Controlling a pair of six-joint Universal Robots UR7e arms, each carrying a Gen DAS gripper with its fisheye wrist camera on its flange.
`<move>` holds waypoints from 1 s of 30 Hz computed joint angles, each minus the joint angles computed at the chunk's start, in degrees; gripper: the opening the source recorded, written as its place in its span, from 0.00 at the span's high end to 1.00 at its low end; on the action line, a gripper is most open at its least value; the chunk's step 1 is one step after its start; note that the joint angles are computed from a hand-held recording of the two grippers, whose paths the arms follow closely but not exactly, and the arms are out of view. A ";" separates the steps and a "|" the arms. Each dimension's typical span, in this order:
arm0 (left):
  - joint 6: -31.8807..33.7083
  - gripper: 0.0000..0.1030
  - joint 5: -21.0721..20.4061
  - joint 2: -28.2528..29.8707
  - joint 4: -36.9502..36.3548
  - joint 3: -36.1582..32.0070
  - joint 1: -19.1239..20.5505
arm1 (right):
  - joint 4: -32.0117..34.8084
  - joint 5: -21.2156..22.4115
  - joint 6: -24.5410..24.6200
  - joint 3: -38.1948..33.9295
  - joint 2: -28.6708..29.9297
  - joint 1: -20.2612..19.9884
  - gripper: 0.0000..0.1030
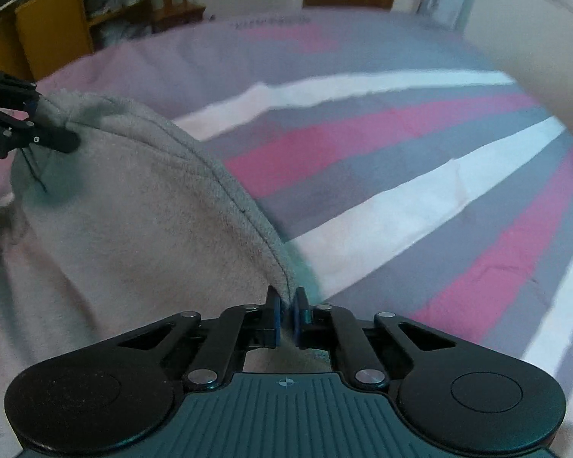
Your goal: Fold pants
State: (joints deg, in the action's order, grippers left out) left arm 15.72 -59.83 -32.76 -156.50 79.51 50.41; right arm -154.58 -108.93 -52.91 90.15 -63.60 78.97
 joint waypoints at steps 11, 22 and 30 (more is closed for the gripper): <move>3.50 0.77 0.28 -15.56 -6.78 24.63 -5.55 | -13.29 3.00 5.04 32.72 -24.50 4.11 0.94; -24.34 0.77 2.85 -26.17 9.06 33.89 -6.09 | -20.34 -3.91 15.18 47.92 -25.54 6.04 0.87; -44.40 0.69 -8.81 -28.10 13.57 31.70 -2.53 | -13.41 1.23 27.22 49.08 -35.04 4.83 0.49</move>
State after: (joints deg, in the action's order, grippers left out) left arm -28.68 -68.64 -60.86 -142.93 111.21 47.87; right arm -167.98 -107.70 -25.69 139.22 -98.64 83.81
